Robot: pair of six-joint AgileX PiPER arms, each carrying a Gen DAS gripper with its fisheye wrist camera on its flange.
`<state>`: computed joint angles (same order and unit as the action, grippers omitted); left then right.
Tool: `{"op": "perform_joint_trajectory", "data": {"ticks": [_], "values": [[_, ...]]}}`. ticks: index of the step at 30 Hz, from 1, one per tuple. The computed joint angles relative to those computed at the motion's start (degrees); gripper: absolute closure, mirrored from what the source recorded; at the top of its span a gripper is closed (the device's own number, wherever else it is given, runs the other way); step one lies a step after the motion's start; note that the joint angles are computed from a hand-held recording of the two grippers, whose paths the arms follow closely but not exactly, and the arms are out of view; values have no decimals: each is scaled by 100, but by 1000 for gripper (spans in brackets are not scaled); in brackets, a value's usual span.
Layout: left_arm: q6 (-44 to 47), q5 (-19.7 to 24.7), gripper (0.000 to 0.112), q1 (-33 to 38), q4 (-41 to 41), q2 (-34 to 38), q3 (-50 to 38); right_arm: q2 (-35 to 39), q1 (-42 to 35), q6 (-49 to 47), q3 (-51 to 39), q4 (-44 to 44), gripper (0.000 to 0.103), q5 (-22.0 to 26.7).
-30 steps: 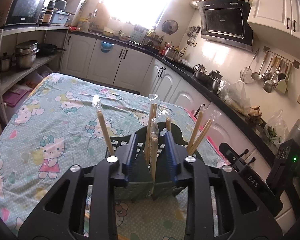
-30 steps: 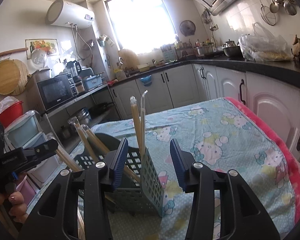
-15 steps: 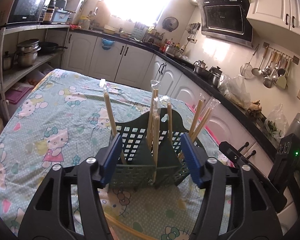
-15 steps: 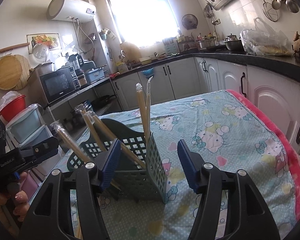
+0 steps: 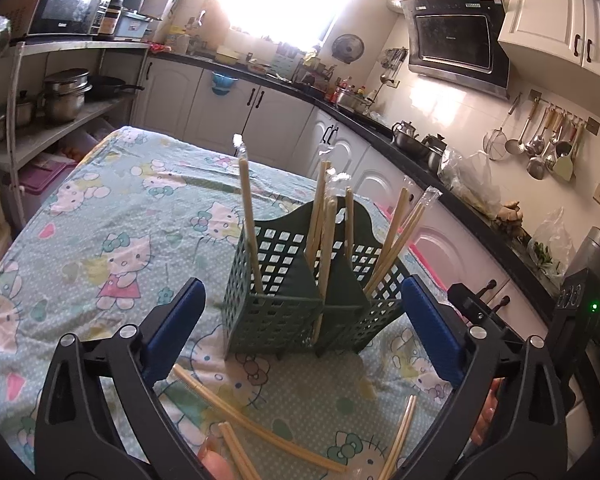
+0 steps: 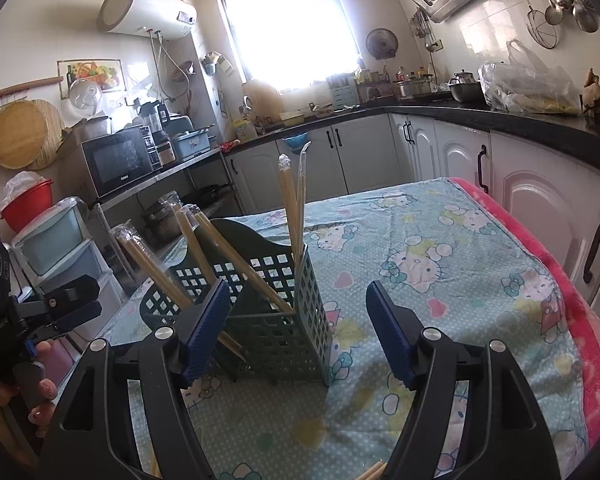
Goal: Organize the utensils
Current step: 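Move both open tools back down to the chopsticks on the cloth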
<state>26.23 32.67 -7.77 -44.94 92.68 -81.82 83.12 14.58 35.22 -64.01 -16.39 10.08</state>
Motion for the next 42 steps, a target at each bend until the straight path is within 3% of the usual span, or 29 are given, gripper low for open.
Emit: {"op": "perform_joint_trajectory", "data": {"ticks": [21, 42], "values": [[202, 144, 20, 282, -39, -348, 823, -397, 264, 132, 444, -270, 32, 239], [77, 144, 20, 249, 303, -628, 1440, -805, 356, -192, 1006, 88, 29, 488]]}}
